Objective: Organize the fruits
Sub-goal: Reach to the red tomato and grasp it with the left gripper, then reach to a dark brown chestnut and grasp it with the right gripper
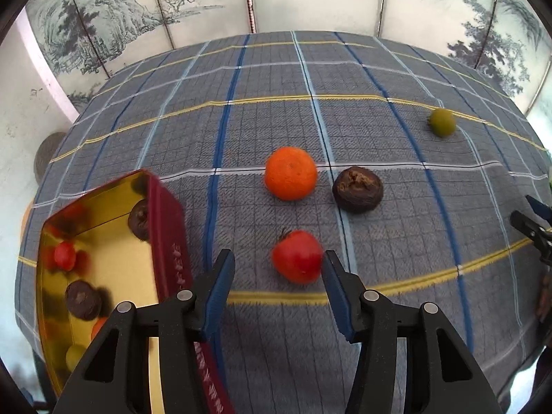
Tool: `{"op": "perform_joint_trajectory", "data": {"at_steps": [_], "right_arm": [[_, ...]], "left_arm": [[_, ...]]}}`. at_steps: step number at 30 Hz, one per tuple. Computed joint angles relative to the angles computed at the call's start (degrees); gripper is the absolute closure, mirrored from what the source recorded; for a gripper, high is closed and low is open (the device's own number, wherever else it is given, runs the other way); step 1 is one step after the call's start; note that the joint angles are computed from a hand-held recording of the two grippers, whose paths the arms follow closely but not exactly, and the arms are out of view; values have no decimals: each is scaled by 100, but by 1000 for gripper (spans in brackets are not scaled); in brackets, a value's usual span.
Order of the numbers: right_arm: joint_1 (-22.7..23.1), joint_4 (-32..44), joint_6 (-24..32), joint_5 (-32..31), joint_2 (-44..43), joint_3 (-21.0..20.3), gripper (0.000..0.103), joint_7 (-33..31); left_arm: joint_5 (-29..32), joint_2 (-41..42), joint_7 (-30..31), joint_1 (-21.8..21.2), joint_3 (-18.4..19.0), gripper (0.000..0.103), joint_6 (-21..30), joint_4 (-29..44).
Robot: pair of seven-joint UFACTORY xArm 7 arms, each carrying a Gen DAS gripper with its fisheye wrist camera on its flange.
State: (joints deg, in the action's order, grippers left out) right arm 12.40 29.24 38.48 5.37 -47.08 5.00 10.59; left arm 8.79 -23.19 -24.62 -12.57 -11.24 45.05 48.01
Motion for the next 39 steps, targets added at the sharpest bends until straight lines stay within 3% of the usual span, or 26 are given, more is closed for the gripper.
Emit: {"op": "perform_joint_trajectory", "data": {"at_steps": [4, 5, 6, 7, 11, 15, 20, 23, 24, 27, 29, 31, 37, 39], "right_arm": [[12, 1, -1, 8, -1, -11, 0, -7], [12, 1, -1, 8, -1, -11, 0, -7], [10, 1, 7, 5, -6, -8, 0, -6], [11, 2, 3, 6, -3, -9, 0, -5], [-51, 54, 84, -96, 46, 93, 0, 43], [-246, 291, 458, -637, 264, 553, 0, 203], [165, 120, 320, -429, 77, 164, 2, -110], [758, -7, -174, 154, -121, -217, 18, -645], [955, 70, -282, 279, -58, -231, 18, -836], [1549, 490, -556, 621, 542, -205, 24, -1476], [1910, 834, -773, 863, 1147, -191, 35, -1918], [2090, 1281, -753, 1114, 1783, -168, 39, -2226], [1824, 2065, -940, 1081, 2885, 362, 39, -2332], [1668, 2281, -868, 815, 3183, 554, 39, -2175]], "left_arm": [[-63, 255, 137, -52, 40, 51, -97, 128], [-181, 329, 208, -95, 87, 56, -95, 168], [-404, 394, 339, -173, 171, 69, -96, 190], [-524, 455, 402, -210, 196, 71, -33, 236], [-495, 359, 167, -186, 114, 72, -155, 131], [-735, -175, -157, -209, 111, 72, -362, -230], [-862, -1003, -337, -261, 43, 72, -281, -589], [-799, -1399, -385, -272, -57, 72, -131, -704], [-770, -1525, -415, -271, -105, 72, -97, -747], [-751, -1812, -437, -305, -164, 72, 35, -825], [-781, -2008, -459, -322, -157, 72, 119, -887], [-762, -2204, -460, -301, -159, 72, 207, -941], [-705, -2632, -452, -146, -130, 72, 409, -1036], [-720, -2731, -417, -118, -79, 72, 448, -1081]]}}
